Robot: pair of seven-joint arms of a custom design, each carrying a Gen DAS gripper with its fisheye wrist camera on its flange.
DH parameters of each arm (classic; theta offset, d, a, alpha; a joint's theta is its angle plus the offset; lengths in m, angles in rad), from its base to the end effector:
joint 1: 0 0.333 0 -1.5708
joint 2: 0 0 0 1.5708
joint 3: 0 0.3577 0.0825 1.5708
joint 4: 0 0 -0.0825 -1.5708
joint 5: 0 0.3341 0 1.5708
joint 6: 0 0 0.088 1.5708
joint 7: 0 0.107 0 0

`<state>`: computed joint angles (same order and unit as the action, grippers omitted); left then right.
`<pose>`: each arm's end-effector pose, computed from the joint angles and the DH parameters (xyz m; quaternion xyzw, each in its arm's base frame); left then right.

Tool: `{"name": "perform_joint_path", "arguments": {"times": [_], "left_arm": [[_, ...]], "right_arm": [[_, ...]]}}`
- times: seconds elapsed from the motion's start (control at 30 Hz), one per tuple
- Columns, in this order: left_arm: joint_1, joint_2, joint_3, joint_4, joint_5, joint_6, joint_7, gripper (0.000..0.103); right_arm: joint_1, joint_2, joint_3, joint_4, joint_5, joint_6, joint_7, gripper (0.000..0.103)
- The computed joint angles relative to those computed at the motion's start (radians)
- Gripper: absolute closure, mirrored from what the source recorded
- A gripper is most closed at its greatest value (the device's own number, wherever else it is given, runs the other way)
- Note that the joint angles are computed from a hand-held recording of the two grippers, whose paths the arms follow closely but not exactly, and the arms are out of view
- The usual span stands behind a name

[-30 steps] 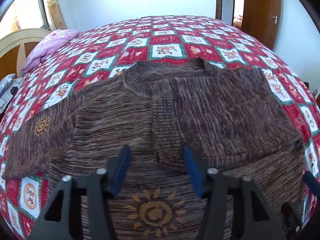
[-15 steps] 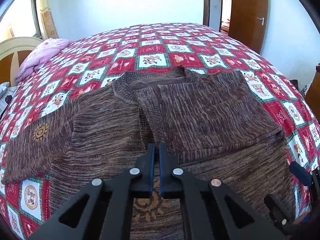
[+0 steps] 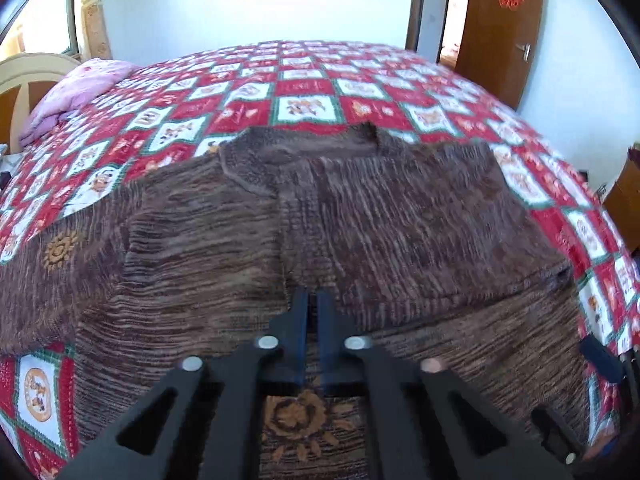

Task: Fold small clothes

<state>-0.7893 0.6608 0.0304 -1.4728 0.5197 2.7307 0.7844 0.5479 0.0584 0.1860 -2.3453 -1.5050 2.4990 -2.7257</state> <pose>0.5207 -0.5283 0.4128 -0.5206 0.7862 -0.2808 0.1787 0.3545 0.3272 0.3920 -0.6357 0.6390 -0.3415 0.2665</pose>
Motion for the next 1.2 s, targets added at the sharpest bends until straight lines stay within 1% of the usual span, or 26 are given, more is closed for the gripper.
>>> {"name": "perform_joint_path", "arguments": {"times": [0.13, 0.23, 0.3, 0.4, 0.5, 0.57, 0.63, 0.7, 0.73, 0.77, 0.8, 0.83, 0.87, 0.9, 0.93, 0.97, 1.0, 1.03, 1.1, 1.13, 1.2], "left_arm": [[-0.003, -0.035, 0.004, -0.049, 0.014, 0.026, -0.009, 0.099], [-0.007, -0.076, 0.011, -0.108, 0.033, 0.067, -0.027, 0.099], [0.0, -0.093, 0.004, -0.135, 0.032, 0.089, -0.028, 0.099], [0.002, -0.106, 0.001, -0.157, 0.027, 0.1, -0.033, 0.099], [-0.017, -0.113, 0.025, -0.178, 0.055, 0.11, -0.061, 0.099], [-0.027, -0.104, 0.039, -0.173, 0.076, 0.093, -0.076, 0.099], [-0.007, -0.1, 0.016, -0.179, 0.062, 0.09, -0.066, 0.099], [-0.016, -0.095, 0.029, -0.181, 0.078, 0.091, -0.08, 0.099], [-0.023, -0.094, 0.039, -0.184, 0.092, 0.097, -0.093, 0.099], [-0.029, -0.095, 0.048, -0.185, 0.103, 0.095, -0.105, 0.094], [-0.027, -0.096, 0.047, -0.185, 0.105, 0.094, -0.114, 0.093], [-0.01, -0.102, 0.031, -0.194, 0.092, 0.108, -0.113, 0.093], [-0.001, -0.108, 0.024, -0.201, 0.083, 0.118, -0.115, 0.087], [-0.003, -0.112, 0.027, -0.201, 0.081, 0.111, -0.119, 0.071], [-0.009, -0.116, 0.035, -0.203, 0.086, 0.105, -0.129, 0.06], [-0.015, -0.12, 0.044, -0.206, 0.095, 0.103, -0.144, 0.041], [-0.03, -0.125, 0.066, -0.211, 0.119, 0.107, -0.176, 0.032], [-0.045, -0.132, 0.088, -0.218, 0.149, 0.112, -0.213, 0.032], [-0.031, -0.142, 0.073, -0.227, 0.166, 0.111, -0.225, 0.032], [-0.028, -0.146, 0.07, -0.232, 0.176, 0.109, -0.235, 0.032], [-0.027, -0.157, 0.074, -0.245, 0.208, 0.108, -0.266, 0.032]], "right_arm": [[0.002, -0.001, 0.001, 0.0, -0.001, -0.003, 0.0, 0.035], [0.004, 0.0, 0.002, 0.001, -0.003, -0.005, -0.001, 0.035], [0.004, 0.001, 0.002, 0.002, -0.002, -0.005, -0.001, 0.035], [0.005, 0.001, 0.002, 0.001, 0.0, -0.007, -0.002, 0.035], [0.002, 0.002, 0.0, 0.001, 0.0, -0.001, -0.002, 0.035], [0.001, 0.006, -0.001, 0.002, 0.007, 0.003, -0.01, 0.035], [0.001, 0.006, -0.002, 0.001, 0.009, 0.007, -0.012, 0.035], [0.0, 0.004, -0.003, 0.0, 0.007, 0.013, -0.01, 0.035], [-0.003, 0.001, -0.004, -0.002, 0.008, 0.018, -0.013, 0.035], [-0.006, -0.004, -0.006, -0.005, 0.009, 0.023, -0.012, 0.035], [-0.014, -0.015, -0.012, -0.008, 0.009, 0.038, -0.003, 0.035], [-0.025, -0.024, -0.02, -0.009, 0.012, 0.06, 0.005, 0.035], [-0.045, -0.038, -0.033, -0.01, 0.011, 0.104, 0.021, 0.035], [-0.059, -0.044, -0.039, -0.004, 0.013, 0.128, 0.025, 0.035], [-0.074, -0.049, -0.047, 0.006, 0.019, 0.15, 0.015, 0.035], [-0.084, -0.049, -0.049, 0.019, 0.025, 0.152, -0.003, 0.035], [-0.092, -0.043, -0.05, 0.038, 0.029, 0.143, -0.028, 0.035], [-0.1, -0.03, -0.053, 0.062, 0.047, 0.132, -0.069, 0.035], [-0.115, 0.011, -0.062, 0.109, 0.101, 0.141, -0.167, 0.035], [-0.123, 0.034, -0.069, 0.128, 0.118, 0.159, -0.201, 0.035], [-0.146, 0.087, -0.086, 0.158, 0.205, 0.221, -0.325, 0.035]]}}
